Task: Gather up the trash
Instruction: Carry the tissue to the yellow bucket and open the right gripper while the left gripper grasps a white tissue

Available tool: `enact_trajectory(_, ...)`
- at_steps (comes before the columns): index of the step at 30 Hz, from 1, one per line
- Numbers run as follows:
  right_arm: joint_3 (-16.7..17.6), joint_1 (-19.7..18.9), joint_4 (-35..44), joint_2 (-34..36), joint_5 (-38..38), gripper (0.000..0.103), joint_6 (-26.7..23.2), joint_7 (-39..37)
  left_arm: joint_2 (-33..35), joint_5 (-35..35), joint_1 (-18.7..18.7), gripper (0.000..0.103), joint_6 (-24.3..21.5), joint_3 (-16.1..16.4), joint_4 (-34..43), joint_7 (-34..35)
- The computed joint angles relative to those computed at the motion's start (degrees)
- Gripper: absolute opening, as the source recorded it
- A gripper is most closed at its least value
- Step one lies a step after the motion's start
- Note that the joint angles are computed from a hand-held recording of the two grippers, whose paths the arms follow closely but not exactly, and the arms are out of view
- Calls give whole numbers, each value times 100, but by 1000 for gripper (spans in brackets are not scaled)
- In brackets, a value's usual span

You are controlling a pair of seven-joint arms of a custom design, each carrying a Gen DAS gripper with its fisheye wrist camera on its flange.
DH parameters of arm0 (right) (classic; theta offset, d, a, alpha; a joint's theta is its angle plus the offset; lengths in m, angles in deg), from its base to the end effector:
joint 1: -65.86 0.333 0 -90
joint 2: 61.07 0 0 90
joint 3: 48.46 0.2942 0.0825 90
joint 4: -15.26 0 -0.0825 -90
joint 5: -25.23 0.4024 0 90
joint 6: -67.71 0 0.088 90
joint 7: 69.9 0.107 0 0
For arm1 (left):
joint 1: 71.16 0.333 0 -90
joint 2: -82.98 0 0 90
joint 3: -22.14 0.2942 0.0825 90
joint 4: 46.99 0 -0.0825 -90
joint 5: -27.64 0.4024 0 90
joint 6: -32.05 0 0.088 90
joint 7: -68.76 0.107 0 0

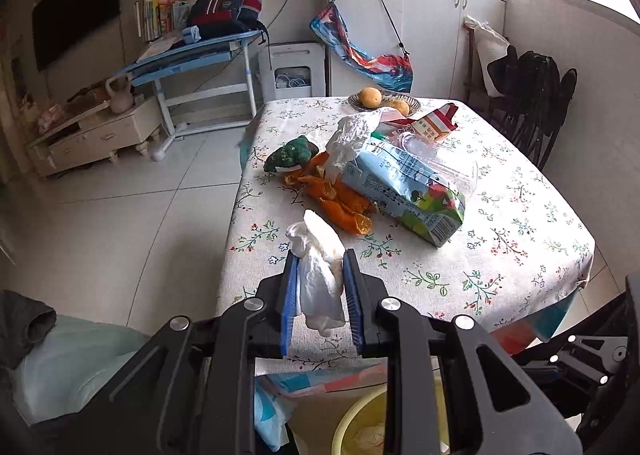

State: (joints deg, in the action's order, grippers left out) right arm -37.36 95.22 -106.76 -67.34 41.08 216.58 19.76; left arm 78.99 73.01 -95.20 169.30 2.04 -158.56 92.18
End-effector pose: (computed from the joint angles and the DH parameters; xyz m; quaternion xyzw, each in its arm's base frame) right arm 0.4434 0.3744 0.4906 -0.8267 0.4780 -0.0359 0.2947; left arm 0.4324 -0.4179 0.5397 -0.6218 0.6685 -0.2883 0.2887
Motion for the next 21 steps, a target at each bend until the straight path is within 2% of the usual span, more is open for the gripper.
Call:
enact_trajectory(1,39,-39,-169,-148,-203,78,347,230,2,-18,-9,21,-10,-6,-1,25)
enact_trajectory(3,106,-170,-315,-266,-608,79,862,725,2,-61,-30,21,-43,-18,-4,97)
enact_trajectory(6,151,-349,-491,-377,-938,80,1301,1347,42,-29,-73,21,-148,-50,31,172)
enact_trajectory(13,267,-673,-721,-573,-1386,80,1859,2210,134,154,-259,21,-537,-134,132,295)
enact_trajectory(21,198,-700,-874,-709,-1264,80,2074,2363,125,181,-420,21,-764,-175,132,473)
